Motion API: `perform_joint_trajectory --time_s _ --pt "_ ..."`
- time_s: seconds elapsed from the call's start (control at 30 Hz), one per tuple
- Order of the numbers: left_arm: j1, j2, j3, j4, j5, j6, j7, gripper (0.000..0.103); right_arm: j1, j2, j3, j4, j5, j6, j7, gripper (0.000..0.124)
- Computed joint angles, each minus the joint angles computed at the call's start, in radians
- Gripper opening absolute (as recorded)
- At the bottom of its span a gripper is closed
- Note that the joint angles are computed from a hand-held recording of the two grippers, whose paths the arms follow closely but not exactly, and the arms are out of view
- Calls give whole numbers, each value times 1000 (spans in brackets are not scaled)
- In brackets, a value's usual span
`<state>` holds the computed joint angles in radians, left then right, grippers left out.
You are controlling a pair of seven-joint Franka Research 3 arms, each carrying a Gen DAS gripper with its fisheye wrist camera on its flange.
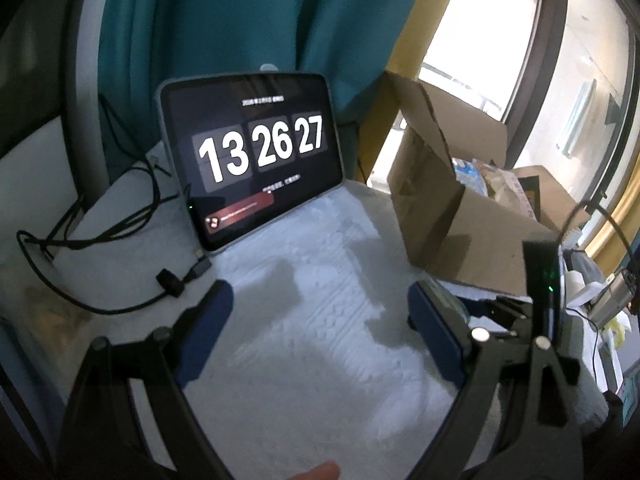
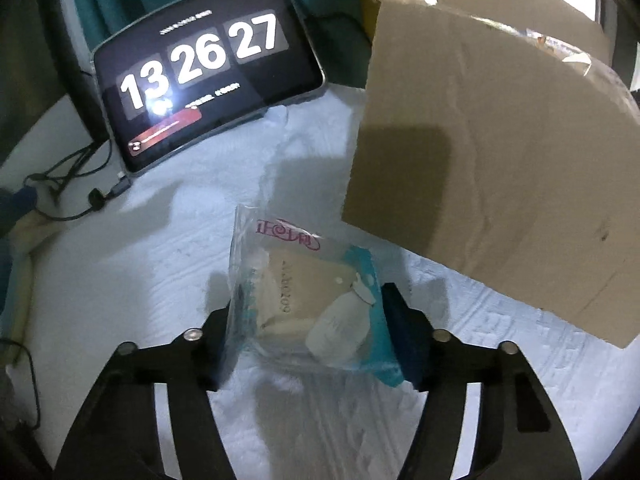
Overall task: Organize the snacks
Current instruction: 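Grasp the clear pastry bag with teal label with the right tool, then carry the pastry bag over the box and open the right tool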
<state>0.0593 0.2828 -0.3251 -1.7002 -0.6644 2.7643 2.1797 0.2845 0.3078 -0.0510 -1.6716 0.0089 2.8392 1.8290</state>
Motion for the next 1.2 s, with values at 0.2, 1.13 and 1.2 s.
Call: perform_joint_trajectory --time_s 0.2,1.13,1.2 --pt "-17 -21 -1 -10 8 21 -20 90 -18 -100 44 -112 35 53 -110 62" --pt "-182 19 -33 139 185 70 -119 90 -333 -466 96 -480 -17 297 -24 62" --pt "-184 46 -42 172 218 68 -143 90 -318 -452 69 -469 27 300 -61 62"
